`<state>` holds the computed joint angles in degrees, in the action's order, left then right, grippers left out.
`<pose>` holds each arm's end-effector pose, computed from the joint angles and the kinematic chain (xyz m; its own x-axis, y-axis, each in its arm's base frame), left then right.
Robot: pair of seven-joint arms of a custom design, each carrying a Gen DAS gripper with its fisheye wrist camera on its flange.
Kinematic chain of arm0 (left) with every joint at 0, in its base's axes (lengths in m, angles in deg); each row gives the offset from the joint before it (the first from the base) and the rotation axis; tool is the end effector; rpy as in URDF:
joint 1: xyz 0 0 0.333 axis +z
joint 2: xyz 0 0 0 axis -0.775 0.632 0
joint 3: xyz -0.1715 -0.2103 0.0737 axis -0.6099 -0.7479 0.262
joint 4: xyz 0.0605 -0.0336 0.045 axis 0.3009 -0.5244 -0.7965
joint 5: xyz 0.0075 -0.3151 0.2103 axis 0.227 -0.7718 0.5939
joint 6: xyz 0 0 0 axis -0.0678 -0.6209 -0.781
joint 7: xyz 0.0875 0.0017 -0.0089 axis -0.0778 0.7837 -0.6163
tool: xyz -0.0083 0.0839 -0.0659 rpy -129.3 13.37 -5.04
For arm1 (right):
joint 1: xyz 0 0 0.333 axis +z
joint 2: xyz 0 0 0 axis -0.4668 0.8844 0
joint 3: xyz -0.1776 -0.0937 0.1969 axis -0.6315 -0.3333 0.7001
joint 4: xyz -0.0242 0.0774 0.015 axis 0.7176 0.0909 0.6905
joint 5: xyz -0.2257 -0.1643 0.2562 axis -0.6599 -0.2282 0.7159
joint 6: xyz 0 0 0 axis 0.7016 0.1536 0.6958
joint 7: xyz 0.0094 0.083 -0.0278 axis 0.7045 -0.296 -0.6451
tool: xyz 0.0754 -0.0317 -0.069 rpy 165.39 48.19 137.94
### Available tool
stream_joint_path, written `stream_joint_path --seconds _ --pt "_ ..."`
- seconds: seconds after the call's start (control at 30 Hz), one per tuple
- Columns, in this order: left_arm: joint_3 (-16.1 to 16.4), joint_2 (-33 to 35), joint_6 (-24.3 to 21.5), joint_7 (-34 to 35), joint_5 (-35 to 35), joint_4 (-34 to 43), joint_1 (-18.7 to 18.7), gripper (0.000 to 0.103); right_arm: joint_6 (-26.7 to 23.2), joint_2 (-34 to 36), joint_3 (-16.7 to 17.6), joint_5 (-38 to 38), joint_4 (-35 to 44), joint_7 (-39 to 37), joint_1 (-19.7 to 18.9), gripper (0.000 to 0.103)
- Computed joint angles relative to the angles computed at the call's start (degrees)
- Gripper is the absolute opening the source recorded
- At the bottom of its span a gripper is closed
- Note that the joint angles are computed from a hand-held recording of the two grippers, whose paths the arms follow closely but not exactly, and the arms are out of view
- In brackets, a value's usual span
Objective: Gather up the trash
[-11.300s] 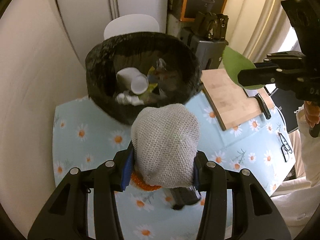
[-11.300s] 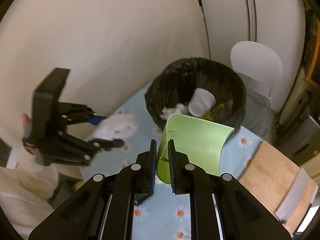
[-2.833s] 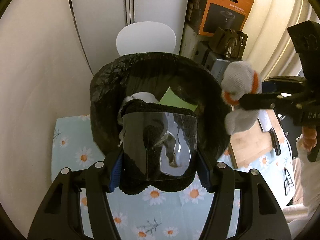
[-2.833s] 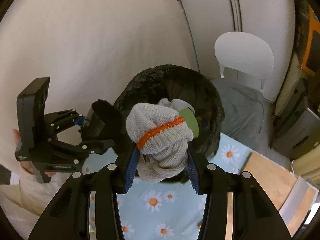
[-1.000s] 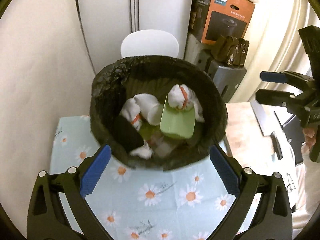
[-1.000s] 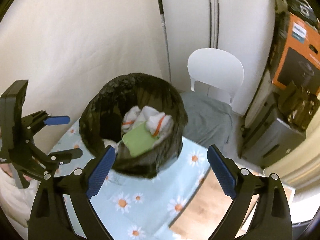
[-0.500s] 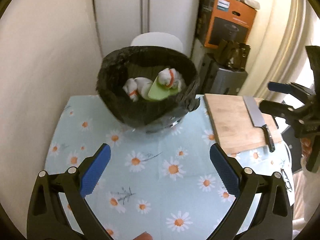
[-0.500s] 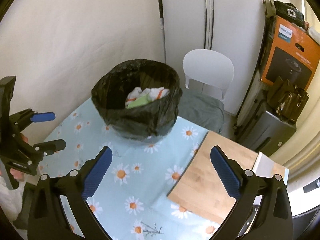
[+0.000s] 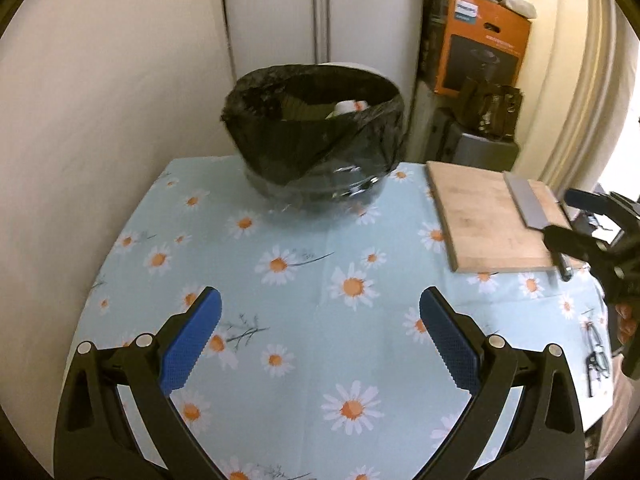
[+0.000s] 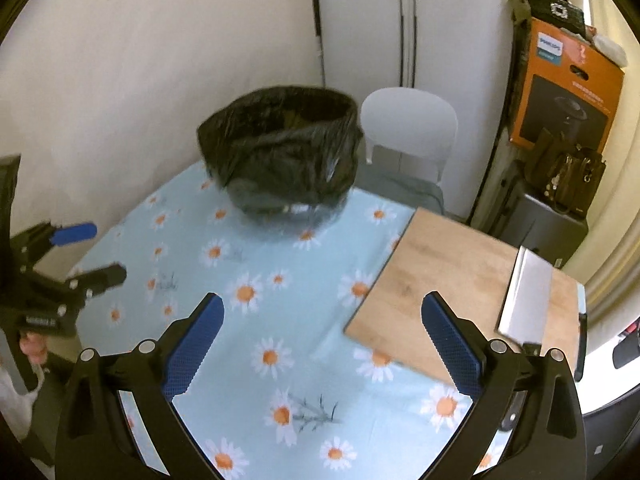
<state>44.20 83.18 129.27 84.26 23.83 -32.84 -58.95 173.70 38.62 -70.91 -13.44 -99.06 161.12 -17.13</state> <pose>0.6013 -0.2029 0.6349 -0.3814 -0.9230 -0.0503 -0.6594 0.3098 -0.6850 0.5435 0.1496 0.6346 0.0609 -0.9970 -0.0483 -0.7057 -0.0088 -0.7085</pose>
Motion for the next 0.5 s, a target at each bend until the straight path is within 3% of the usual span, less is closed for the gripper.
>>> stream_joint_path --seconds 0.07,0.13,0.5 --pt "0.27 -0.85 0.3 -1.85 1.74 -1.48 -0.3 0.097 -0.73 -0.71 -0.07 1.68 -1.08 -2.07 0.5 0.095" --pt "0.04 -1.67 0.23 -0.61 -0.71 -2.64 0.21 0.097 -0.76 -1.31 0.27 1.5 -2.03 -2.27 0.6 0.095" --pt "0.47 -5.23 3.42 0.55 -0.15 -8.23 0.1 0.097 -0.05 -3.7 2.23 -3.48 -4.21 2.56 0.04 0.095"
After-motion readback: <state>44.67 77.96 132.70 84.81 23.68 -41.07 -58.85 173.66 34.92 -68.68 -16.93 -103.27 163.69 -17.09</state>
